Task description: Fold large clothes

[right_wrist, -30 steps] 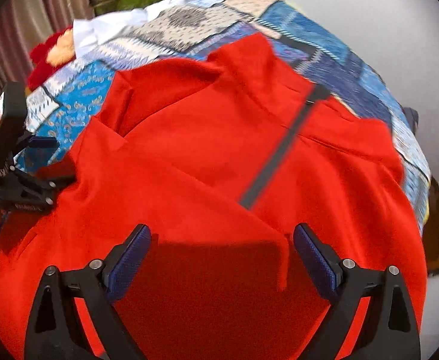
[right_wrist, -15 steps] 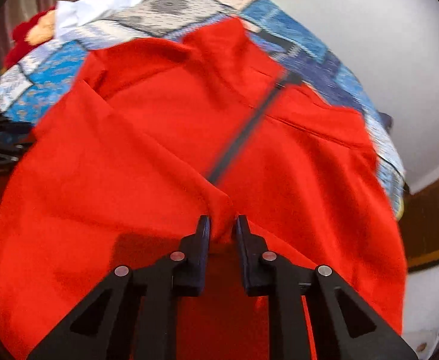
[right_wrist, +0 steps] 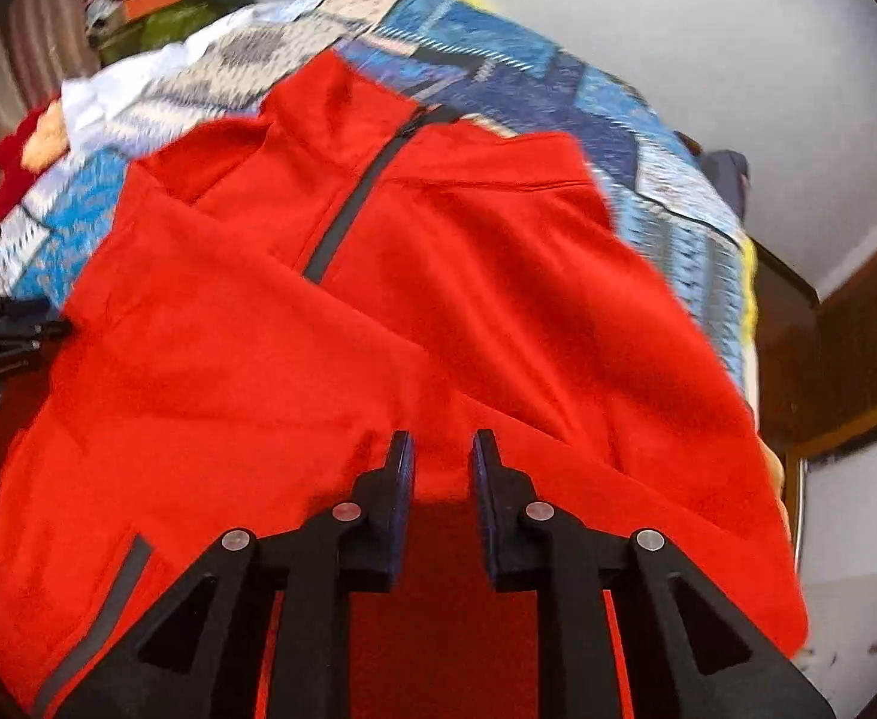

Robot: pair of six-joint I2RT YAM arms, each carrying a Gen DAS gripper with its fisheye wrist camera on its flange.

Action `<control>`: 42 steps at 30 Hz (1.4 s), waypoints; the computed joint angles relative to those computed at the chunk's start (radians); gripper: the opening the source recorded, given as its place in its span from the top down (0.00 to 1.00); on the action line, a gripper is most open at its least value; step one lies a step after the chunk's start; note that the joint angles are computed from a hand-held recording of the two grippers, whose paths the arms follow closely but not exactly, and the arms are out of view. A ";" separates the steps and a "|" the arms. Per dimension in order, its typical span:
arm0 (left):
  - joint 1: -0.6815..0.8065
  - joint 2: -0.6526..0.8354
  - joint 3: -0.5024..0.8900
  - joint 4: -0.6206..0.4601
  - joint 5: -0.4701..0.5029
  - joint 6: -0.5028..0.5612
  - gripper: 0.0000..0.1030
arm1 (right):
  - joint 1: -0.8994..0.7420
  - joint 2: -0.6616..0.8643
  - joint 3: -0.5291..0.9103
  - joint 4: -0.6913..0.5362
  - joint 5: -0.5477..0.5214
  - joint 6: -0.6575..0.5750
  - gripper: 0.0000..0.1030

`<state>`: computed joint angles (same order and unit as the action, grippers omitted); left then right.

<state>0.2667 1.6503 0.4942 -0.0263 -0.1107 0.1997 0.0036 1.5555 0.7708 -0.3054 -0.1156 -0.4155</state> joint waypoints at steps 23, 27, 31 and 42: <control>-0.806 -0.316 0.241 -0.422 -0.131 -0.450 0.21 | -1.140 0.248 0.399 -0.517 -0.293 -0.430 0.85; -0.911 -0.147 0.318 -0.382 -0.124 -0.499 0.21 | -1.163 0.430 0.460 -0.482 -0.191 -0.398 0.85; -0.969 0.045 0.421 -0.365 -0.140 -0.540 0.21 | -1.127 0.415 0.278 -0.153 -0.041 -0.466 0.85; -0.971 0.168 0.436 -0.303 -0.082 -0.578 0.11 | -1.297 0.621 0.612 -0.457 -0.180 -0.419 0.19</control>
